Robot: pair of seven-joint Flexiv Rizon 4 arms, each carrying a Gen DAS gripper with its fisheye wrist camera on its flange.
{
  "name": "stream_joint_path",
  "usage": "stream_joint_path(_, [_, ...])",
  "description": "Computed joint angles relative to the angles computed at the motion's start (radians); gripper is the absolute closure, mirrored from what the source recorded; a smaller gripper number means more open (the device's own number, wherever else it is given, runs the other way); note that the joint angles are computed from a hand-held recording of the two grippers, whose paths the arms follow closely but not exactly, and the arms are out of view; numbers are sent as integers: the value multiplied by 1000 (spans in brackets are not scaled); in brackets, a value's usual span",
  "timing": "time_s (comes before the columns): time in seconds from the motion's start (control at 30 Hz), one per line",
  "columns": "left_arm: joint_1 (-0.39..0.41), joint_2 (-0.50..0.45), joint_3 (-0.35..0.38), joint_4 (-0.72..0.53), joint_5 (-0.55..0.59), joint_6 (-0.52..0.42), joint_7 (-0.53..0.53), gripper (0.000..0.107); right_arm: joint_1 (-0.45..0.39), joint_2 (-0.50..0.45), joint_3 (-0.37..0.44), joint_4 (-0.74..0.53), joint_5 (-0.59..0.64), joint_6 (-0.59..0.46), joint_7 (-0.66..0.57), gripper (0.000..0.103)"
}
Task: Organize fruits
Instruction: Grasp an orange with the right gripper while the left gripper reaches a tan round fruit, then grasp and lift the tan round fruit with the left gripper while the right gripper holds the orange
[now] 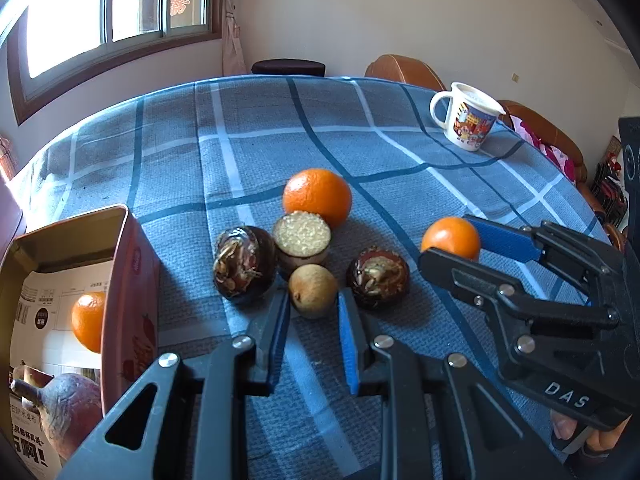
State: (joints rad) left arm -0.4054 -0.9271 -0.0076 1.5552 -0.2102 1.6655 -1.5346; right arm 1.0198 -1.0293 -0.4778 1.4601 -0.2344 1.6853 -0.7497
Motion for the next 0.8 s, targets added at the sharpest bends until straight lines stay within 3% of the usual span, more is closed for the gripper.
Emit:
stream_joint_path(0.17, [30,5,-41,25,11,61,7,81,7,0,-8,6,5,9,-3,57])
stream_joint_path(0.4, [4,8,-17,49,-4,149,19,81,24,-4,-27,15,37,40,-19,57])
stream_joint_path(0.8, [13,9,-47,82,-24,264,69,81,51,-14,-47,21,122,91,-88,57])
